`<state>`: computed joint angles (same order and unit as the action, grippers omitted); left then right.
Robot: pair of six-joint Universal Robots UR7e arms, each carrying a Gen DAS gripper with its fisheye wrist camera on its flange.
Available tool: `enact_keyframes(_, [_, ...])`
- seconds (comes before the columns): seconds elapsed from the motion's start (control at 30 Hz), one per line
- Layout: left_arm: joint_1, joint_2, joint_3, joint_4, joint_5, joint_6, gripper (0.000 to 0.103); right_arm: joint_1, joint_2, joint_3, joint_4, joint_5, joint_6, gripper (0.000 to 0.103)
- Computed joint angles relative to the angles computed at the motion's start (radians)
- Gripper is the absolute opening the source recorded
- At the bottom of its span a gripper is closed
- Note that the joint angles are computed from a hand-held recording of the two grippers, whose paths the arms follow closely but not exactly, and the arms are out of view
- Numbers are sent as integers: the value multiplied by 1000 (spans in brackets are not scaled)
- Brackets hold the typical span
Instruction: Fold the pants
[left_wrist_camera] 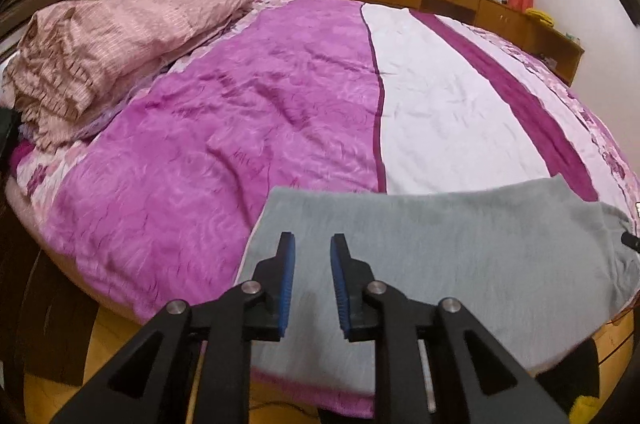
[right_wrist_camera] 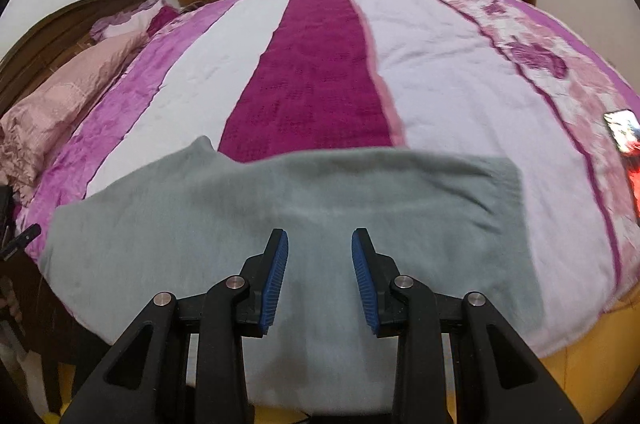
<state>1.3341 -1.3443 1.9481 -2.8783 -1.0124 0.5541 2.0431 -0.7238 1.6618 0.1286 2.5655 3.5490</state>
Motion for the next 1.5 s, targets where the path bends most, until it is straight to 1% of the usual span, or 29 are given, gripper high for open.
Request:
enact_keyframes(0.07, [9, 40, -30, -9, 1, 5, 19, -35, 6, -22, -3, -35, -16, 26])
enact_keyframes(0.1, [15, 59, -48, -1, 5, 2, 19, -51, 19, -44, 15, -29, -9, 26])
enact_keyframes(0.13, [22, 85, -70, 9, 18, -3, 19, -64, 45, -79, 57, 5, 14, 26])
enact_keyframes(0.17, [27, 100, -83, 14, 30, -4, 19, -71, 85, -126, 126, 68, 68, 26])
enact_keyframes(0.2, [33, 124, -99, 15, 58, -2, 19, -82, 119, -161, 183, 128, 115, 26])
enact_keyframes(0.23, [39, 144, -113, 16, 78, 2, 19, -98, 131, -170, 198, 169, 132, 26])
enact_keyframes(0.27, [48, 155, -123, 18, 76, 8, 19, -105, 118, -152, 171, 169, 122, 26])
enact_keyframes(0.3, [58, 162, -130, 14, 62, 15, 21, -115, 89, -115, 103, 155, 80, 26])
enact_keyframes(0.33, [62, 167, -133, 3, 57, 21, 22, -121, 66, -89, 67, 139, 62, 26])
enact_keyframes(0.43, [62, 184, -143, -19, 72, 43, 22, -133, 25, -41, 9, 105, 13, 26])
enact_keyframes(0.53, [55, 195, -144, -44, 98, 56, 24, -137, 8, -20, -35, 91, -28, 26])
enact_keyframes(0.6, [49, 193, -146, -35, 112, 49, 24, -136, -12, 2, -57, 67, -33, 26])
enact_keyframes(0.67, [35, 171, -136, 1, 137, 16, 24, -128, -49, 42, -71, 25, 5, 27])
enact_keyframes(0.73, [24, 141, -120, 36, 141, -9, 24, -116, -101, 102, -116, -6, 35, 28])
enact_keyframes(0.77, [18, 119, -107, 56, 134, -17, 24, -103, -129, 140, -142, -14, 49, 32])
enact_keyframes(0.87, [-3, 48, -54, 87, 111, -29, 24, -68, -190, 221, -187, -3, 76, 42])
enact_keyframes(0.93, [-15, 13, -22, 95, 102, -37, 27, -41, -221, 270, -198, 15, 114, 46])
enact_keyframes(1.03, [-28, -38, 19, 132, 86, -93, 31, -9, -249, 332, -216, 36, 170, 47])
enact_keyframes(1.13, [-31, -69, 41, 189, 59, -166, 31, 22, -246, 375, -240, 79, 217, 48])
enact_keyframes(1.2, [-33, -79, 52, 217, 51, -192, 31, 34, -241, 395, -262, 94, 237, 48])
enact_keyframes(1.27, [-39, -83, 64, 226, 60, -199, 31, 29, -243, 426, -304, 69, 252, 48])
enact_keyframes(1.37, [-45, -93, 82, 226, 58, -199, 31, 2, -248, 462, -381, 2, 240, 48])
enact_keyframes(1.5, [-50, -97, 93, 235, 55, -205, 31, -39, -236, 470, -426, -46, 224, 48])
